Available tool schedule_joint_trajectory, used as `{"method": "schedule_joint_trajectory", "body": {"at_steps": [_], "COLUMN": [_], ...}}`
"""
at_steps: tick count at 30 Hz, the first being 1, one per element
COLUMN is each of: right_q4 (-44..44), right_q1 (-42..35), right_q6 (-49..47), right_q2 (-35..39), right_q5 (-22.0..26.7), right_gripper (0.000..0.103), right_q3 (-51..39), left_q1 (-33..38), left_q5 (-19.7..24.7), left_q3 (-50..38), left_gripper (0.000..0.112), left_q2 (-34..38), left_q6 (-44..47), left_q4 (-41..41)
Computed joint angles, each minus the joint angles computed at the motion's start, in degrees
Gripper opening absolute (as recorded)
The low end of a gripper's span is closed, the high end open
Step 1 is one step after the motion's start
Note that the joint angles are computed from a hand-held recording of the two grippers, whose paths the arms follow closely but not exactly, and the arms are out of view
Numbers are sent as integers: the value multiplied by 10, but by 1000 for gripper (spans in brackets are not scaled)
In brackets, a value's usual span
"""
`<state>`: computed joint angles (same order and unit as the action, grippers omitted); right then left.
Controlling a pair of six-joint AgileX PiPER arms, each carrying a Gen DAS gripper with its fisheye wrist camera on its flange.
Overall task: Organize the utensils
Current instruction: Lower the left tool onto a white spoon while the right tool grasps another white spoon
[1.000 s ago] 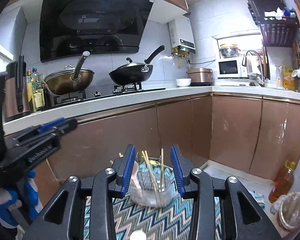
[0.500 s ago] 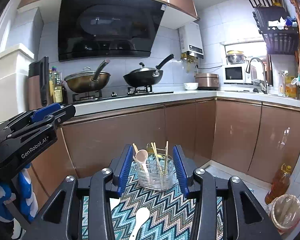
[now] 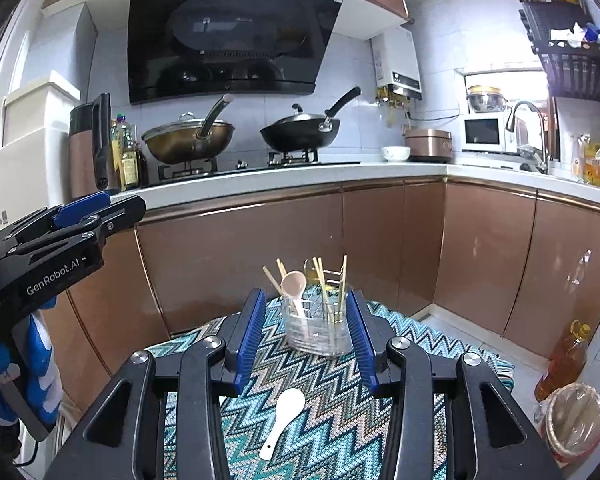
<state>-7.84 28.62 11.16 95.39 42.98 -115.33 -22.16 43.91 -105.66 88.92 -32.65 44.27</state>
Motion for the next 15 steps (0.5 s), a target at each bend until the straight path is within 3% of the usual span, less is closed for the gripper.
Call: {"method": "schedule_joint_trajectory", "body": {"at_steps": [2,7,15], "right_q4": [22,103,258], "right_q1": [-5,-32,-93], "right_q6": [-19,-80,-141], "right_q2": [10,52,193], "right_q5": [8,58,181], "right_gripper": [42,42,42], "right_q3": [-7,-41,-138], "left_q1": [18,114,262], "left_q5": [0,16,137], "left_q3": [-3,-41,-140], "left_gripper": [51,52,52], "left_q2": [4,47,193], "left_q6": [27,164,348], "left_q4": [-39,-244,-531]}}
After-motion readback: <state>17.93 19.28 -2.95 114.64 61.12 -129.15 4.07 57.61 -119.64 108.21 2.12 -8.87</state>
